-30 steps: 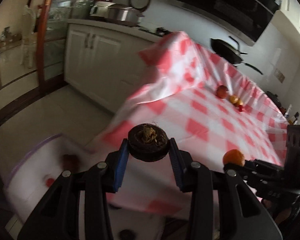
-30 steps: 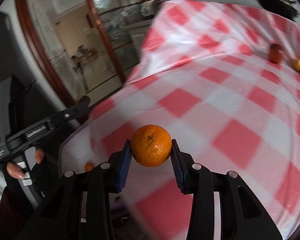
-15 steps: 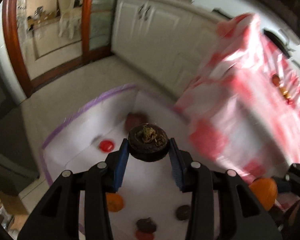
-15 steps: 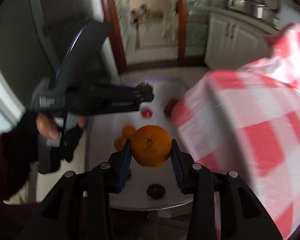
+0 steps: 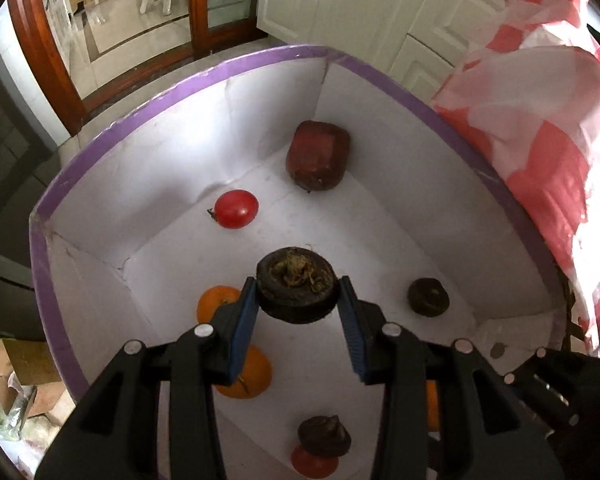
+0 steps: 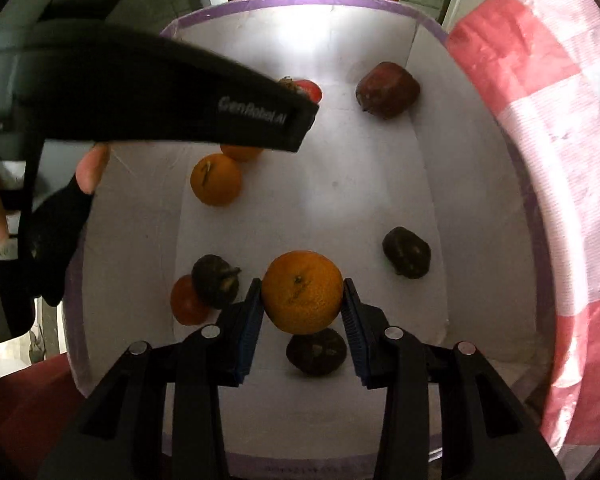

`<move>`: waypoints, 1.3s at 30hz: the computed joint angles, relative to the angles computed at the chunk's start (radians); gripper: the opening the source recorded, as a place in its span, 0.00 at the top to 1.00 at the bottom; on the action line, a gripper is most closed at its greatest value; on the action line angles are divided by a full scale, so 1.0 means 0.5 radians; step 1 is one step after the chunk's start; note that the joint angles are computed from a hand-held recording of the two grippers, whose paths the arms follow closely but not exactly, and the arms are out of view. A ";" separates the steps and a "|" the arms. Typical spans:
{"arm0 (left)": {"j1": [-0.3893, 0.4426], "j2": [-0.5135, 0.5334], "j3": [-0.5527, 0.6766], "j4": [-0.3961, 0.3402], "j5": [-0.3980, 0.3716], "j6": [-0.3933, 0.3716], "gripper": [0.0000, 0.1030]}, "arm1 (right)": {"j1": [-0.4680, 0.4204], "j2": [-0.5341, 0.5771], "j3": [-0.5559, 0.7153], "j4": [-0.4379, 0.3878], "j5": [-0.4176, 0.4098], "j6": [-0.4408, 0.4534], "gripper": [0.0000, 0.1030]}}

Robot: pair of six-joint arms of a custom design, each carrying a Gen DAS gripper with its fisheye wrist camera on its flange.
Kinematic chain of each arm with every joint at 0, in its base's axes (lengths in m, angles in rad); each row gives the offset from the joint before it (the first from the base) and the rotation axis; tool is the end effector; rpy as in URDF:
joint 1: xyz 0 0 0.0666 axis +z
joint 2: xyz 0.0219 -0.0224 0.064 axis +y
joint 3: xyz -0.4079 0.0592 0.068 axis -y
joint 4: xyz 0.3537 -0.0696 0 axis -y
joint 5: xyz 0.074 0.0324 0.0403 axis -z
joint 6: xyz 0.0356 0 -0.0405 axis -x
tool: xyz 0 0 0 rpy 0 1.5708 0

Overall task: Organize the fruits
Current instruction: 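Lower the mandarin and water chestnut into the white box and open both grippers, then swing both tools back over the fruits on the table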

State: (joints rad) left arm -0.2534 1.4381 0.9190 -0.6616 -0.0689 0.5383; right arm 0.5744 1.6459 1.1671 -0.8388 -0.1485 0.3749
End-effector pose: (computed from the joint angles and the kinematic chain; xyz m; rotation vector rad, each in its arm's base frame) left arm 0.3722 -0.0943 0.2671 -0.4094 2.7224 -0.1222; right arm 0.3847 0.2548 0.2635 -1.3471 2.5617 0.2509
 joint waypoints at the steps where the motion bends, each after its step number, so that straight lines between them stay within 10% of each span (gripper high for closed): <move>1: 0.001 0.010 0.011 -0.009 0.009 0.004 0.60 | 0.001 -0.007 -0.011 0.002 0.005 0.000 0.62; 4: 0.009 0.021 0.015 -0.023 0.009 -0.001 0.52 | -0.009 -0.030 -0.043 0.005 0.002 -0.003 0.60; 7: 0.002 0.035 0.053 -0.057 -0.020 0.021 0.31 | -0.026 -0.107 -0.087 0.041 -0.016 -0.012 0.37; 13: -0.012 -0.013 0.104 -0.116 -0.144 0.096 0.26 | -0.177 -0.310 -0.027 -0.039 -0.371 -0.027 0.30; 18: -0.263 -0.290 0.193 0.060 -1.019 0.165 0.08 | -0.466 -0.628 0.024 0.013 -0.942 -0.088 0.16; 22: -0.491 -0.359 0.339 0.356 -1.304 -0.048 0.01 | -0.741 -0.845 -0.001 0.258 -1.080 -0.221 0.15; 28: -0.757 -0.044 0.827 0.581 -0.825 -0.405 0.01 | -1.334 -0.930 -0.037 0.501 -0.861 -0.514 0.15; 34: -0.934 0.703 1.757 0.165 -0.298 -0.386 0.01 | -1.841 -0.785 -0.022 0.613 -0.666 -0.668 0.15; 39: -0.949 1.313 2.622 -0.295 0.052 0.013 0.01 | -2.079 -0.538 0.095 0.659 -0.535 -0.831 0.15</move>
